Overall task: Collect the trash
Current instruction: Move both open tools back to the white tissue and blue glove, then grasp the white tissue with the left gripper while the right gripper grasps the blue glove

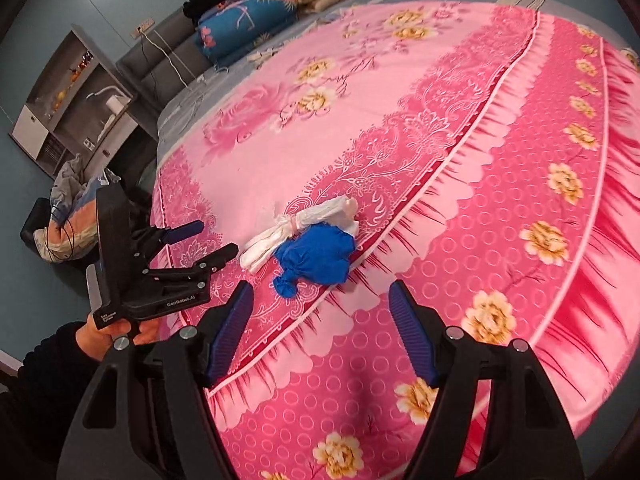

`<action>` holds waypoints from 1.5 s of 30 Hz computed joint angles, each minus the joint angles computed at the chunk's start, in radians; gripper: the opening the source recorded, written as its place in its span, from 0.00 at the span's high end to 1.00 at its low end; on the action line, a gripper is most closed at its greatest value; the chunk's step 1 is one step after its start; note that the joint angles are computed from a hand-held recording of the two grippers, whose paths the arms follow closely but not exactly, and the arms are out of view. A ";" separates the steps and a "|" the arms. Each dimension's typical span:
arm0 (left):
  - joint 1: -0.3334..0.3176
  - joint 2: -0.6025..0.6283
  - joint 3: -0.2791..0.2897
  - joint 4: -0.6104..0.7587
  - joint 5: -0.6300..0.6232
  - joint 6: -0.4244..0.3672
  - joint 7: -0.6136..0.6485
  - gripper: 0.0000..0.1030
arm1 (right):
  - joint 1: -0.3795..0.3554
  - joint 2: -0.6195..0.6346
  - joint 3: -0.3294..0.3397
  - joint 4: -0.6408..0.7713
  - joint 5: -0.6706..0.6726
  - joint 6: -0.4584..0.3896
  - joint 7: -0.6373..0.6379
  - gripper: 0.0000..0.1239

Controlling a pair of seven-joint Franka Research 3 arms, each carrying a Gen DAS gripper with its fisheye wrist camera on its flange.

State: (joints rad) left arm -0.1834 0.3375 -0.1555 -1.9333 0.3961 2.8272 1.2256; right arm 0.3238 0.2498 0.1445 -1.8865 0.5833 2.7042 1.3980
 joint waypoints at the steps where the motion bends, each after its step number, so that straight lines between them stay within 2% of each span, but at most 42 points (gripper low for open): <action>1: 0.004 0.009 -0.006 0.008 -0.006 -0.005 0.012 0.27 | 0.003 0.037 -0.002 0.041 -0.016 -0.030 0.007 0.46; 4: -0.006 0.035 0.000 0.032 0.011 -0.015 0.028 0.27 | 0.015 0.105 -0.010 0.119 -0.072 -0.089 0.030 0.46; 11: 0.013 0.090 -0.024 0.095 -0.032 -0.039 0.107 0.27 | 0.026 0.219 -0.016 0.258 -0.133 -0.154 0.085 0.46; 18: 0.029 0.132 -0.047 0.151 -0.092 -0.069 0.199 0.27 | 0.023 0.340 -0.011 0.438 -0.179 -0.298 0.084 0.49; 20: 0.039 0.139 -0.060 0.154 -0.117 -0.070 0.224 0.30 | 0.025 0.369 -0.014 0.479 -0.190 -0.331 0.089 0.51; 26: 0.062 0.152 -0.096 0.165 -0.181 -0.078 0.315 0.50 | 0.035 0.411 -0.022 0.537 -0.226 -0.389 0.087 0.65; 29: 0.071 0.161 -0.117 0.178 -0.226 -0.096 0.359 0.66 | 0.038 0.416 -0.024 0.538 -0.232 -0.395 0.090 0.72; 31: 0.078 0.166 -0.135 0.187 -0.257 -0.109 0.393 0.86 | 0.037 0.416 -0.023 0.537 -0.230 -0.394 0.090 0.78; 32: 0.081 0.166 -0.143 0.189 -0.272 -0.114 0.411 0.91 | 0.033 0.413 -0.019 0.531 -0.221 -0.390 0.090 0.83; 34: 0.063 0.162 -0.129 0.186 -0.274 -0.106 0.407 0.94 | 0.029 0.403 -0.013 0.513 -0.208 -0.375 0.085 0.87; 37: 0.078 0.158 -0.141 0.180 -0.321 -0.102 0.411 0.95 | 0.019 0.370 -0.003 0.463 -0.182 -0.343 0.066 0.91; 45: 0.113 0.114 -0.165 0.129 -0.422 -0.078 0.426 0.96 | -0.008 0.237 0.016 0.303 -0.093 -0.285 0.012 0.92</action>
State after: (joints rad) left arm -0.0706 0.4515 -0.3201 -1.8041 -0.0261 2.7490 1.6515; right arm 0.3153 0.4872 0.1602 -1.5834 0.4903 2.4191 1.4097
